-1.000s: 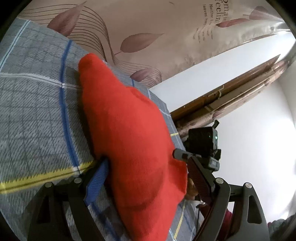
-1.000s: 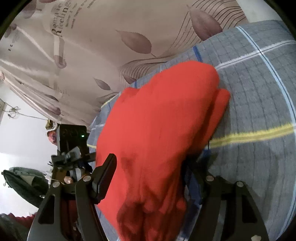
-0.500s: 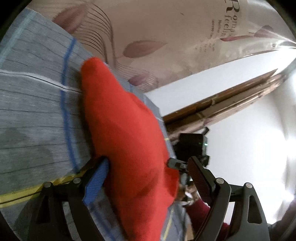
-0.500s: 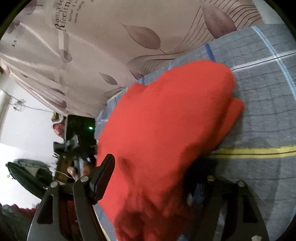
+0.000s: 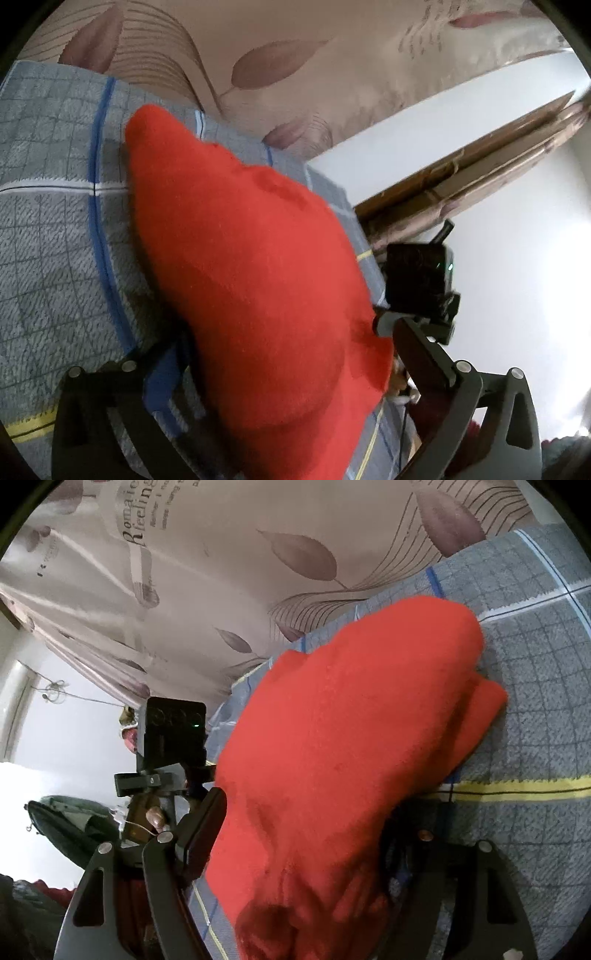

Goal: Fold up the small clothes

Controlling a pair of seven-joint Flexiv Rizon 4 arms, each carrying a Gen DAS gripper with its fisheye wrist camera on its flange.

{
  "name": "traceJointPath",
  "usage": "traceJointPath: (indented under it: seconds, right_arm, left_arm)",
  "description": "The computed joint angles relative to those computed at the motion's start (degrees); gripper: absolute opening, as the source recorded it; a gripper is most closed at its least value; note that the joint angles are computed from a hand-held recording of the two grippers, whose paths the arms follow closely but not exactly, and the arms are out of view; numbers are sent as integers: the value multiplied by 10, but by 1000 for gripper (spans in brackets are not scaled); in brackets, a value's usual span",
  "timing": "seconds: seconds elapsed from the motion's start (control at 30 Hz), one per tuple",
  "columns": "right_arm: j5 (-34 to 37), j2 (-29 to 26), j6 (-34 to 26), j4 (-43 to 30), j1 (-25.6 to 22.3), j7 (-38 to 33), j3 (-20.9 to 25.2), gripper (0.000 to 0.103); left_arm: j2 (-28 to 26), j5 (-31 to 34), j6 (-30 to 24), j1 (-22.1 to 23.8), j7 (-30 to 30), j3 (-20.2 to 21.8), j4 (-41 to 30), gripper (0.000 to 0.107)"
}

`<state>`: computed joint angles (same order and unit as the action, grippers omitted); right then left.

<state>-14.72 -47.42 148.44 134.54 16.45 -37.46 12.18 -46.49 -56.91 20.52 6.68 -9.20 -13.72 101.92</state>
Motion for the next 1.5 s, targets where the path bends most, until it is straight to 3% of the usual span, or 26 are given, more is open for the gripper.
traceJointPath:
  seconds: [0.13, 0.23, 0.3, 0.37, 0.67, 0.77, 0.83, 1.0, 1.2, 1.5]
  right_arm:
    - [16, 10, -21, 0, 15, -7, -6, 74]
    - [25, 13, -30, -1, 19, -11, -6, 74]
    - [33, 15, -35, -2, 24, -14, -7, 74]
    - [42, 18, -48, -5, 30, -15, -9, 74]
    - [88, 30, -85, -17, 54, -24, -15, 74]
    - [100, 34, -101, -16, 59, -22, -17, 50]
    - [102, 34, -108, -17, 53, -14, -13, 42]
    - [116, 40, -130, -19, 65, -18, -21, 40]
    - [143, 47, -161, -31, 88, -30, -34, 40]
    - [173, 53, -179, -36, 109, -49, -44, 40]
  left_arm:
    - [14, -64, 31, 5, 46, -11, 39, 101]
    - [26, -89, 79, -12, 61, -4, 58, 82]
    - [16, -96, 77, -8, 39, -2, 50, 66]
    - [5, -95, 62, 0, 19, -5, 39, 63]
    - [-3, -84, 44, 5, 15, -10, 32, 63]
    - [-3, -83, 49, 3, 17, -8, 31, 63]
    - [10, -93, 85, -8, 36, -6, 47, 62]
    - [42, -143, 190, -38, 101, -9, 89, 54]
    - [73, -235, 301, -81, 202, -18, 129, 53]
    - [86, -293, 339, -116, 243, -7, 138, 53]
